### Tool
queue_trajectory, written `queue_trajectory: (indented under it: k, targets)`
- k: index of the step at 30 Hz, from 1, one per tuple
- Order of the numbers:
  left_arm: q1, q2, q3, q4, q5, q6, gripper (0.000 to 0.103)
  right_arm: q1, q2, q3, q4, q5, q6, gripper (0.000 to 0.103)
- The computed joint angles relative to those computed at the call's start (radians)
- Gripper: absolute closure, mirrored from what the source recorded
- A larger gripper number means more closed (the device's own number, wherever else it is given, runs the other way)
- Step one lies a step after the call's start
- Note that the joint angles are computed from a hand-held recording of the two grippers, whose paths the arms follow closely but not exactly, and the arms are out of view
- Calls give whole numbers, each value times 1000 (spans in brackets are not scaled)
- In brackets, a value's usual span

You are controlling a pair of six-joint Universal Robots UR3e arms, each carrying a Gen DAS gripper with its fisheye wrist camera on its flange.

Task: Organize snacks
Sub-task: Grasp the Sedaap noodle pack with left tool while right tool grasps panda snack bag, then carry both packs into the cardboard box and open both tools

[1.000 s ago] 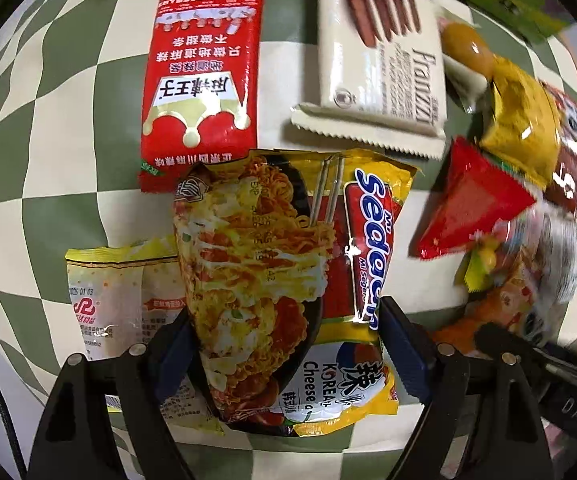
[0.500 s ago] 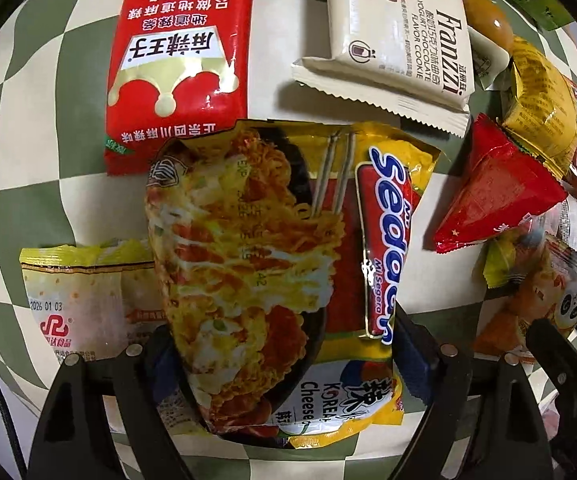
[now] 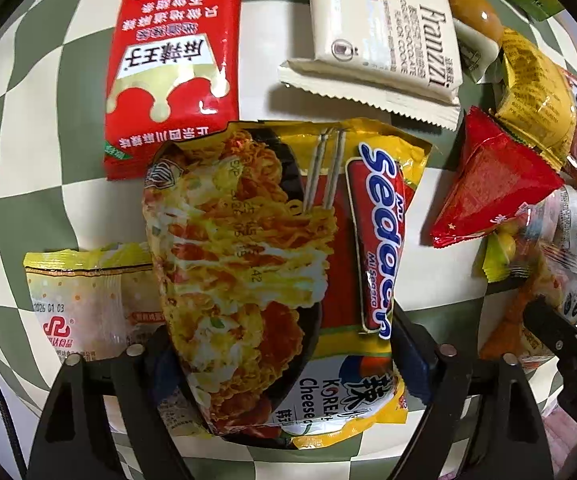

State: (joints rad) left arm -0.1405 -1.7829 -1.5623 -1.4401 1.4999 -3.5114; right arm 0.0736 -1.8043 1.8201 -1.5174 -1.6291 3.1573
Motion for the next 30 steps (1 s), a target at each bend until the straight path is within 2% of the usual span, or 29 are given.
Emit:
queue_trajectory:
  k: [2, 5, 7, 8, 10, 11, 12, 13, 15, 17, 19, 23, 27, 30]
  targets:
    - [-5, 18, -10, 8, 7, -6, 18, -34, -45, 13, 19, 22, -14, 31]
    - [-16, 39, -28, 28, 24, -14, 19, -20, -74, 67, -2, -8, 56, 31]
    - [-19, 38, -33, 44, 29, -15, 19, -22, -108, 108, -17, -32, 74, 37]
    - [-20, 40, -35, 45, 26, -15, 19, 38, -116, 162, -72, -24, 135, 48]
    - [-23, 55, -55, 66, 31, -12, 19, 66, -165, 240, -125, -27, 169, 49]
    - [-12, 51, -24, 2, 6, 4, 19, 66, -184, 255, -136, -29, 169, 50]
    - [-12, 62, -32, 9, 7, 7, 19, 80, -192, 269, -148, -34, 183, 51]
    - [-11, 66, -39, 19, 7, 11, 19, 64, -235, 241, -90, -37, 166, 51]
    - [-13, 94, -50, 26, 7, 13, 19, 59, -272, 236, -68, -31, 155, 51]
    - [-20, 123, -49, 15, 8, 17, 19, 73, -328, 183, 21, -17, 158, 52]
    - [-20, 162, -50, 3, 11, 26, 19, -22, -409, 130, 126, 14, 53, 52]
    - [-17, 243, -15, -45, 10, 32, 19, -86, -443, 7, 235, 80, -41, 52]
    - [11, 279, 81, -105, -7, 52, 19, -152, -413, -225, 396, 157, -133, 52]
    - [54, 239, 255, -194, -34, 71, 19, -110, -288, -422, 427, 200, -114, 52]
